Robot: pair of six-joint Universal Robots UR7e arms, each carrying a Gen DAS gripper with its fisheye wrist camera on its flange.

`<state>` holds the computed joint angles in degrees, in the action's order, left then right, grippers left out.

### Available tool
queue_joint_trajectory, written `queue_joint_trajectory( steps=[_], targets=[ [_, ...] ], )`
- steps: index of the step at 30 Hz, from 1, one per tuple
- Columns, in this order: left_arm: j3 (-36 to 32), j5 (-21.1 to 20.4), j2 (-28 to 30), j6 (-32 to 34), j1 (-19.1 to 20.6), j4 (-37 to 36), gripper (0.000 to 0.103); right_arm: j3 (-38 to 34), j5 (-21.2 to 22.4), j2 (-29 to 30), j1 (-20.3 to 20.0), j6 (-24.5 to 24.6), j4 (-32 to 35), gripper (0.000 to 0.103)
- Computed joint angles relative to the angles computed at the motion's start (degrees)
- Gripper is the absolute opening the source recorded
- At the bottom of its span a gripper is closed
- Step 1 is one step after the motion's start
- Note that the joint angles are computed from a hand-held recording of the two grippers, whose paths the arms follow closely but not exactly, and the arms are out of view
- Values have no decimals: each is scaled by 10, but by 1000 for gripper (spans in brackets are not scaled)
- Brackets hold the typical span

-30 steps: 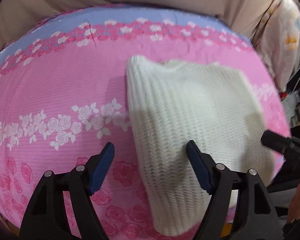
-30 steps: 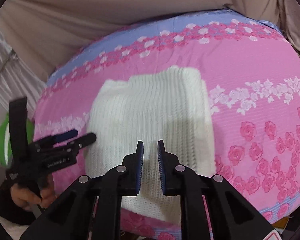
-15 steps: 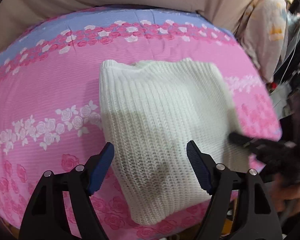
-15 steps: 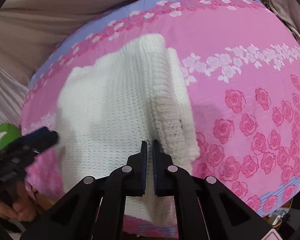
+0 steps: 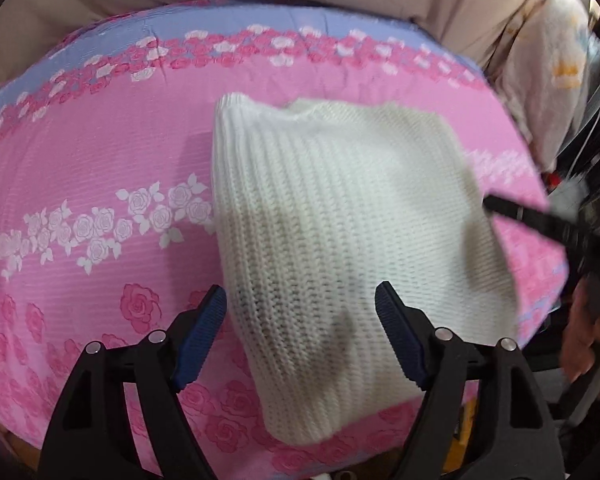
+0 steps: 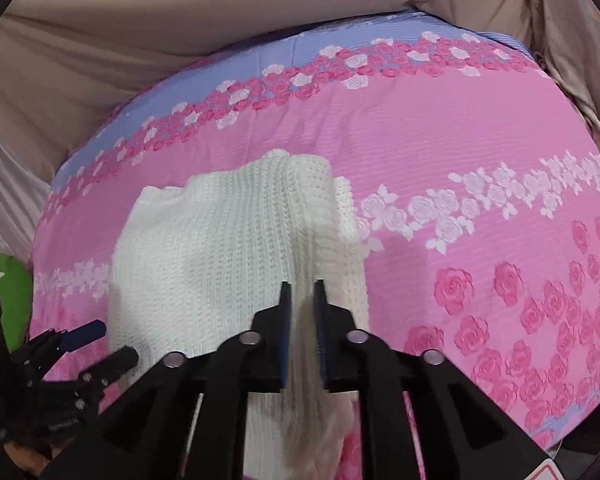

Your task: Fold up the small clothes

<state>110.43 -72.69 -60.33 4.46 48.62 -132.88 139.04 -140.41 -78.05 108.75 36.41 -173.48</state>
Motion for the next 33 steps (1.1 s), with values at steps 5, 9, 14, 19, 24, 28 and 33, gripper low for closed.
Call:
queue_joint_trajectory(
  steps=[5,9,14,19,24,28,33],
  targets=[
    [-1,-19,-24,-40,15,7,87,67,34,-43,25,103,34,62],
    [21,44,-26,-27,-2,-13,87,77,53,-19,33,129,25,48],
    [32,71,-21,-26,-9,-16,87,61,48,13,18,75,39,10],
    [40,103,-16,-16,-11,-26,87,79,57,9,-3,70,11,9],
    [37,104,-15,-19,-8,-21,87,84,84,-11,-7,66,10,15],
    [29,45,-24,-26,2,-29,87,90,67,-44,19,77,-27,55],
    [-11,-41,7,-61,36,-29,91,105,87,-40,-32,-12,-165,73]
  ],
)
